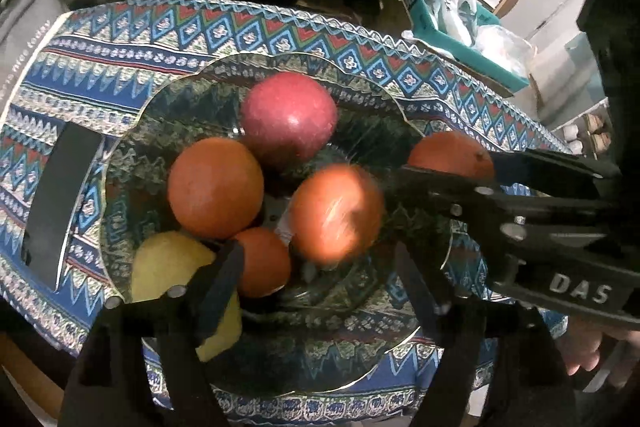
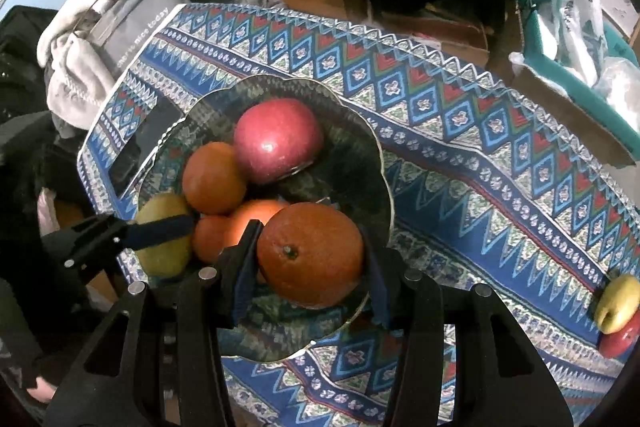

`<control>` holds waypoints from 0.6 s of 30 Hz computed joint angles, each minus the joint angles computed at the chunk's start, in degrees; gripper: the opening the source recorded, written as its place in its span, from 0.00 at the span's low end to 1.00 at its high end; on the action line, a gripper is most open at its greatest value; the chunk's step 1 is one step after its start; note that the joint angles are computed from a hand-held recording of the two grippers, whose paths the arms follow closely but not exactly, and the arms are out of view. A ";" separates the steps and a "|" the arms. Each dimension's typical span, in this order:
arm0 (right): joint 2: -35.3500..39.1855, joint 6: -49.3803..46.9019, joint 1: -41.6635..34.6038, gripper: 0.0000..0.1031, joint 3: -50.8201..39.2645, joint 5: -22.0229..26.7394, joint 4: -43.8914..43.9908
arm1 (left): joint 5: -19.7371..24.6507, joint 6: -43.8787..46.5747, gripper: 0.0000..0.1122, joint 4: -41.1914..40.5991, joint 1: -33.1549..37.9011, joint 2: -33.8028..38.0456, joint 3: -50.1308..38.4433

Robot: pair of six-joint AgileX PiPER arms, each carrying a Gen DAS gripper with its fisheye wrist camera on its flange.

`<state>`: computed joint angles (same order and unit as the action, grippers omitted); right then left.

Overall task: Organize fruits
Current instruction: 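Open both tools to release the orange and tangerine into the bowl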

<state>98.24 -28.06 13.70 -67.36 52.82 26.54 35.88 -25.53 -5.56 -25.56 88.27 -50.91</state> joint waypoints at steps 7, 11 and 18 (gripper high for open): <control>1.28 0.60 0.50 0.47 -0.35 0.42 0.95 | 2.19 -0.64 0.71 1.13 0.63 -2.11 0.71; 1.48 -0.02 0.87 0.50 0.12 0.99 1.86 | 2.95 -0.80 0.71 1.33 0.95 -3.20 1.03; 0.11 0.38 0.43 0.51 0.20 1.33 2.30 | 3.52 -1.06 0.71 1.90 0.26 -3.28 0.85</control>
